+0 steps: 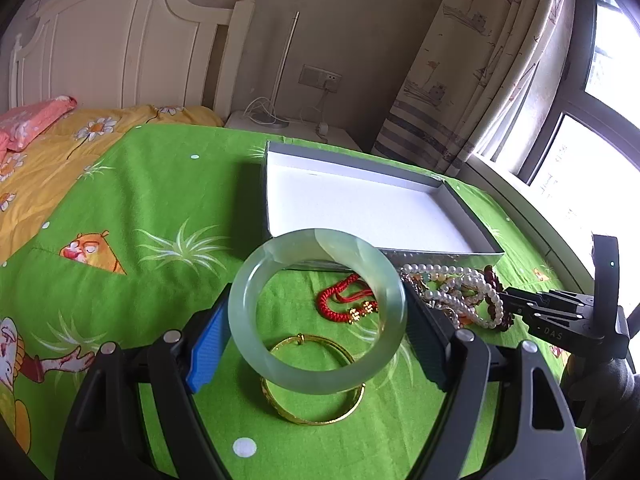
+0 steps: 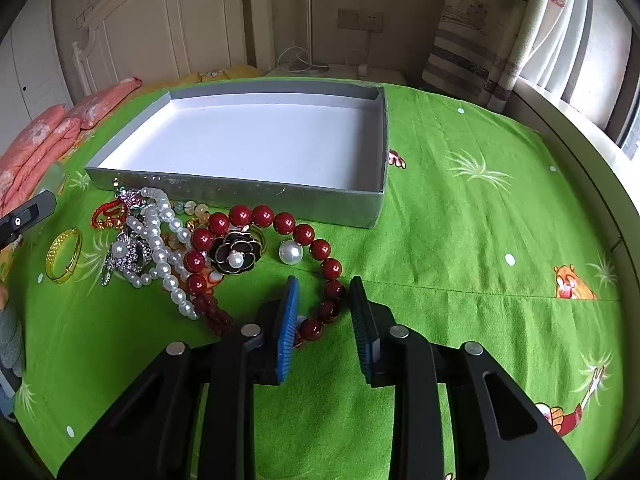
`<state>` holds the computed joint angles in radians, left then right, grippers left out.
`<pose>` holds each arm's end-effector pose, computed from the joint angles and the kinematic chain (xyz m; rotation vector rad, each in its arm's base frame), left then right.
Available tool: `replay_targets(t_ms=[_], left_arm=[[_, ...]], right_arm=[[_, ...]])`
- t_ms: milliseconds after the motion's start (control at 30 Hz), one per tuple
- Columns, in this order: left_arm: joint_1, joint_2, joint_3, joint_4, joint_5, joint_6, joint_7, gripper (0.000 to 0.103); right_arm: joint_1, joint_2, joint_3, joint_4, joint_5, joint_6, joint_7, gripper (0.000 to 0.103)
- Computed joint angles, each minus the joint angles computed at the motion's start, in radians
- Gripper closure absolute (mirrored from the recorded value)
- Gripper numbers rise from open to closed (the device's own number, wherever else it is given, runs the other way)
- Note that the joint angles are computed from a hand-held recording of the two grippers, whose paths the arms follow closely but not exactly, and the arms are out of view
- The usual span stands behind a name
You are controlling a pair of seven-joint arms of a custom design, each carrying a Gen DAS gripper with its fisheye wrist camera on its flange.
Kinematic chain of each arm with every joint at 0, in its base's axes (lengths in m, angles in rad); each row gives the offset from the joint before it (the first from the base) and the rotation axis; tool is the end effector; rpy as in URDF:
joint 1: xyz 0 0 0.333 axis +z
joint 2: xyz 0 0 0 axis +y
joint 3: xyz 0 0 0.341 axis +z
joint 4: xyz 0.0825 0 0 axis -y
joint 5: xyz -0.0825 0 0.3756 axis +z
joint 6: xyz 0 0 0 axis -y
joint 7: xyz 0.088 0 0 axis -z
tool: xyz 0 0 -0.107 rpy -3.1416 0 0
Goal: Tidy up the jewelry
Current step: 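Grasp the jade bangle with the left tool while the right tool grasps the red bead bracelet, then carry both pieces into the white box and open both tools to release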
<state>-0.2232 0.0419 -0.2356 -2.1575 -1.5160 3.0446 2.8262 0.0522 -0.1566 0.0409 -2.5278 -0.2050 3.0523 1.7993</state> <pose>0.5228 -0.1708 0.4518 -1.5838 2.0232 -1.2425 0.4801 0.0612 0.4416 -1.8785 1.7617 -0.6318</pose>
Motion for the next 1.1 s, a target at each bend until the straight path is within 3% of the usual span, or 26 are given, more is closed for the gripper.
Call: replay_targets(t_ms=[67, 167, 433, 567, 733, 867, 1033, 1100], left_arm=[[0.001, -0.002, 0.001, -0.001, -0.001, -0.005, 0.003, 0.025], [0.002, -0.004, 0.002, 0.000, -0.019, -0.007, 0.020, 0.025], [0.000, -0.005, 0.005, 0.007, -0.070, -0.002, 0.066, 0.025], [-0.001, -0.005, 0.006, 0.008, -0.078, 0.001, 0.072, 0.025], [-0.005, -0.005, 0.005, 0.011, -0.081, 0.003, 0.083, 0.025], [-0.013, -0.005, 0.001, 0.018, -0.101, 0.020, 0.119, 0.025], [-0.031, 0.010, -0.012, 0.049, -0.009, 0.053, 0.068, 0.025], [-0.044, 0.034, -0.017, 0.067, 0.146, 0.088, -0.062, 0.025]], right_arm=[[0.013, -0.017, -0.010, -0.024, 0.038, 0.025, -0.040, 0.089], [-0.162, -0.066, 0.128, -0.075, -0.140, 0.108, 0.099, 0.089], [-0.322, -0.180, 0.250, -0.162, -0.062, 0.290, 0.081, 0.089], [-0.280, -0.213, 0.201, -0.165, -0.019, 0.313, 0.043, 0.089], [-0.182, -0.204, 0.101, -0.150, 0.020, 0.301, -0.012, 0.089], [-0.139, -0.186, 0.066, -0.132, 0.053, 0.295, -0.064, 0.089], [-0.145, -0.163, 0.092, -0.087, 0.096, 0.284, -0.138, 0.089], [-0.133, -0.135, 0.090, -0.051, 0.114, 0.276, -0.164, 0.089]])
